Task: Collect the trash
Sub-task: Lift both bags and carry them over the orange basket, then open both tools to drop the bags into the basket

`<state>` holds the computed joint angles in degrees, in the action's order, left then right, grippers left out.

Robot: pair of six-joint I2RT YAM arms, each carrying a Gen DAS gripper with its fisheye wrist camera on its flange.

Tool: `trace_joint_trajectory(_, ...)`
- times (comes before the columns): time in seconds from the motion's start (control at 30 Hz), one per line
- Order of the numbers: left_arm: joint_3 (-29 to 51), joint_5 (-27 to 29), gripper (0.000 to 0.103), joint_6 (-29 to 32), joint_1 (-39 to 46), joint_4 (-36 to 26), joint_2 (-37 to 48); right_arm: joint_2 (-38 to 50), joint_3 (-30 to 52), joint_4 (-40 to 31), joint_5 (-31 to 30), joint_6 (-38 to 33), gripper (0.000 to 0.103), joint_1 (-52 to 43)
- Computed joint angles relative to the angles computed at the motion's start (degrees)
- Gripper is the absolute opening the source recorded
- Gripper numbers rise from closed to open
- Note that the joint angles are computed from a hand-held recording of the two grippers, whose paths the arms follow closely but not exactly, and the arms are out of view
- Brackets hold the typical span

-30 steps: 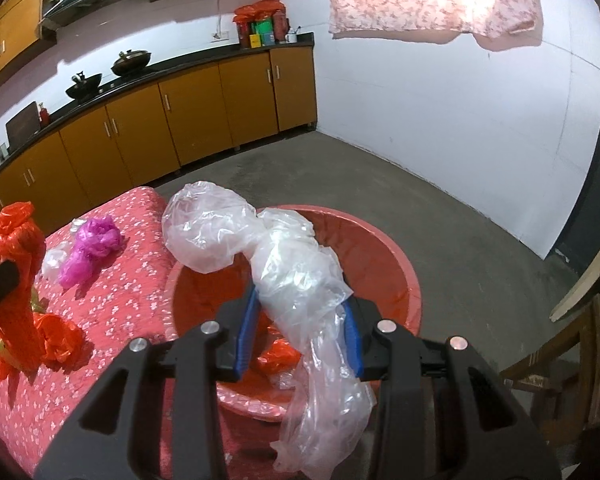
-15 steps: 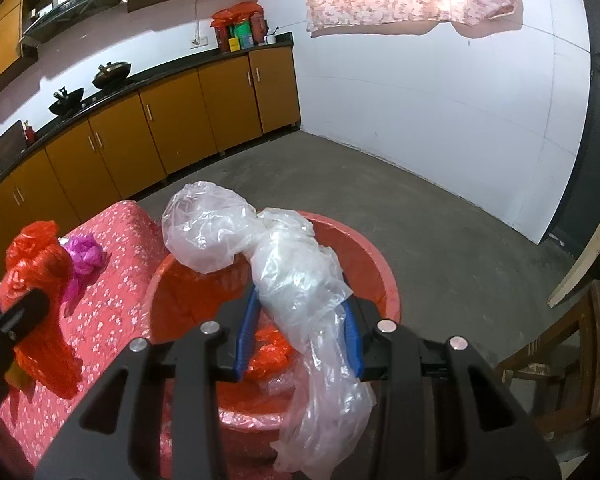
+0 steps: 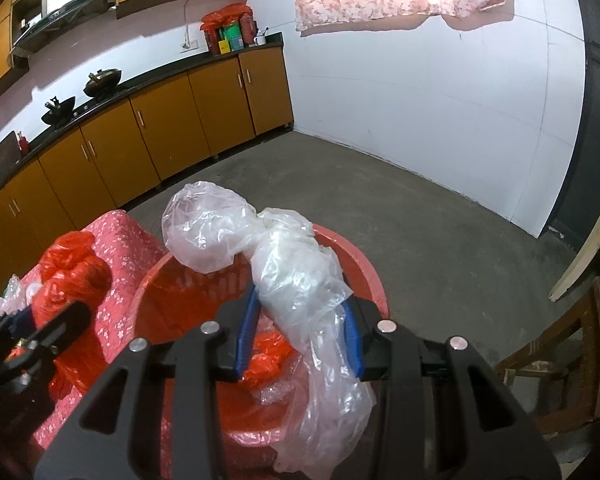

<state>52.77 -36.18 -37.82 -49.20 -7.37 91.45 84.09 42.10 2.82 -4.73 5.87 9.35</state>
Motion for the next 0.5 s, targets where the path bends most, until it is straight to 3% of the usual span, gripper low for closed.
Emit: trace_joint_trajectory(0.5, 4.39, 4.95, 0.053, 3.67, 3.54, 3.47, 6.25, 3.36, 1.67, 2.24, -1.72, 0.27, 0.037, -0.84)
